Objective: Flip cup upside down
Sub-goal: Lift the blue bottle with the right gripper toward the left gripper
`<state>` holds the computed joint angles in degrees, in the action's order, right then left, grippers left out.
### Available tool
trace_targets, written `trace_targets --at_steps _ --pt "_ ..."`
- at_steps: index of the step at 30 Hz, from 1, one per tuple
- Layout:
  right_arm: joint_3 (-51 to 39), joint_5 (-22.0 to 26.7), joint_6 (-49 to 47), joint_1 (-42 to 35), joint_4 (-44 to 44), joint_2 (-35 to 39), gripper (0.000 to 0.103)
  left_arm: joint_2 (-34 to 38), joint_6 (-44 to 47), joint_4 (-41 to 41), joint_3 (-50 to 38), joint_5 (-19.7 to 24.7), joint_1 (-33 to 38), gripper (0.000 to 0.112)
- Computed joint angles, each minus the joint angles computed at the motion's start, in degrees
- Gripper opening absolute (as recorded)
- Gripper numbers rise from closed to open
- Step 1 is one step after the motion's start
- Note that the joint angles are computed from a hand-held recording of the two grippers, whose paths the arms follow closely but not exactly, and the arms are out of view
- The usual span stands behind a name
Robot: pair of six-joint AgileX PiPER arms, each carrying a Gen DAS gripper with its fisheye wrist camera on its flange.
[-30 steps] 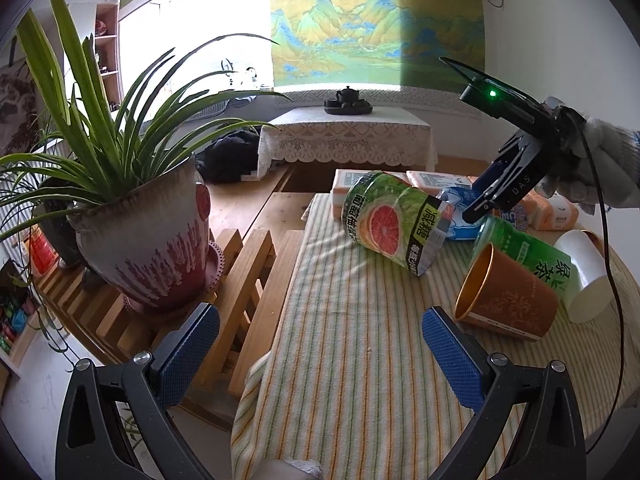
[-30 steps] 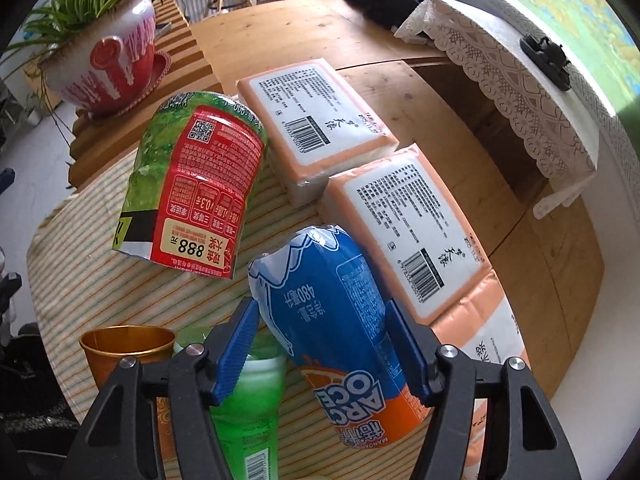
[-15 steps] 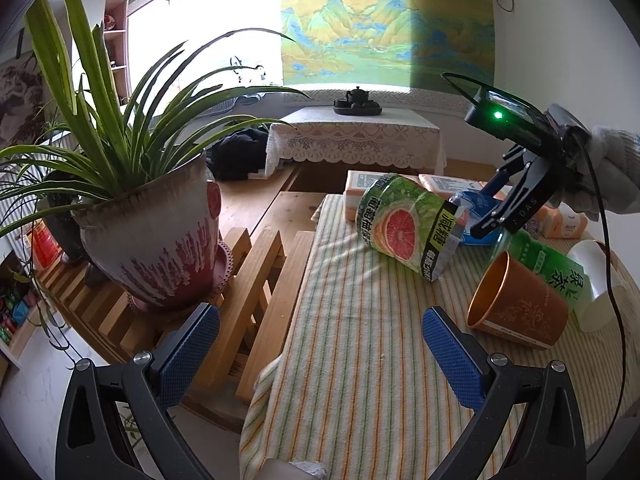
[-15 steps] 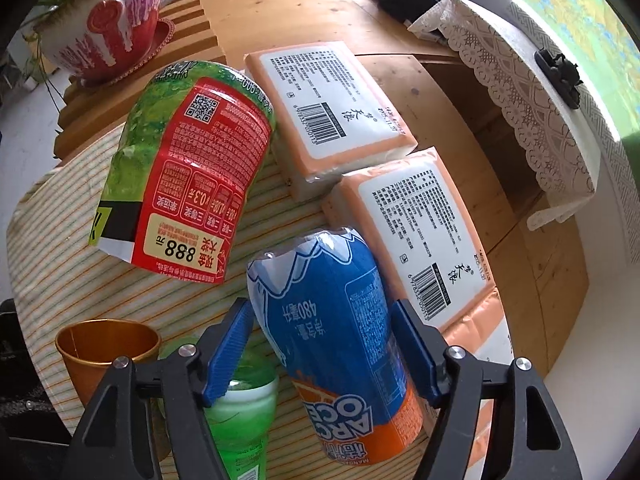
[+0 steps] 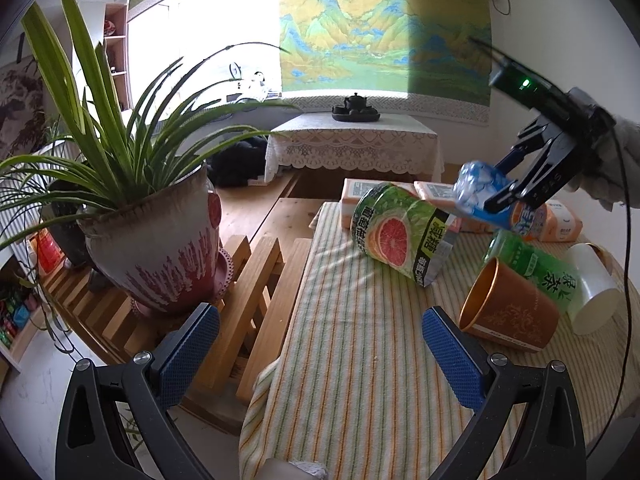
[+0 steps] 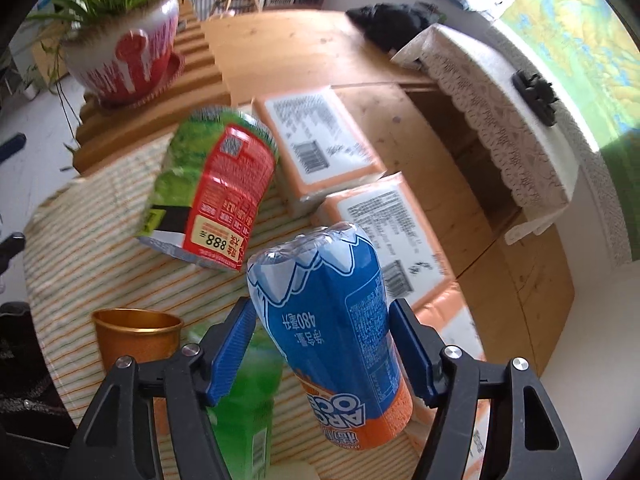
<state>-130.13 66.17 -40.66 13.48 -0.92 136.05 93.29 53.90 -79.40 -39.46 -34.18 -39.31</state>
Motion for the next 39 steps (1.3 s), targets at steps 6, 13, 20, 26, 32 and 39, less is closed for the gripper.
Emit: trace_targets --at_steps 6,13,20,26,32,39 --pt "21.13 -9.13 -2.47 -2.18 4.39 -16.76 0.065 -3.21 2.19 -2.90 1.27 -2.29 -2.67 0.103" --pt "47.52 -14.94 -6.37 -1.36 7.88 -34.85 0.065 -7.90 3.59 -6.22 4.16 -5.86 -7.89 0.103" --pt "65.76 -25.42 -0.68 6.59 1.17 -42.56 0.065 -12.02 5.26 -11.33 7.37 -11.61 -15.83 0.103" --pt "66.13 -26.46 2.79 10.72 -0.38 -40.66 0.065 -14.87 5.99 -13.73 9.09 -14.73 -19.07 0.103" --pt "65.81 -27.85 9.44 14.64 -7.31 -36.11 0.065 -16.20 6.94 -14.53 10.25 -14.08 -17.83 0.103" --pt "67.21 -30.36 8.31 14.18 -3.84 -36.05 0.072 -16.61 7.53 -15.65 10.66 -10.90 -16.69 0.103"
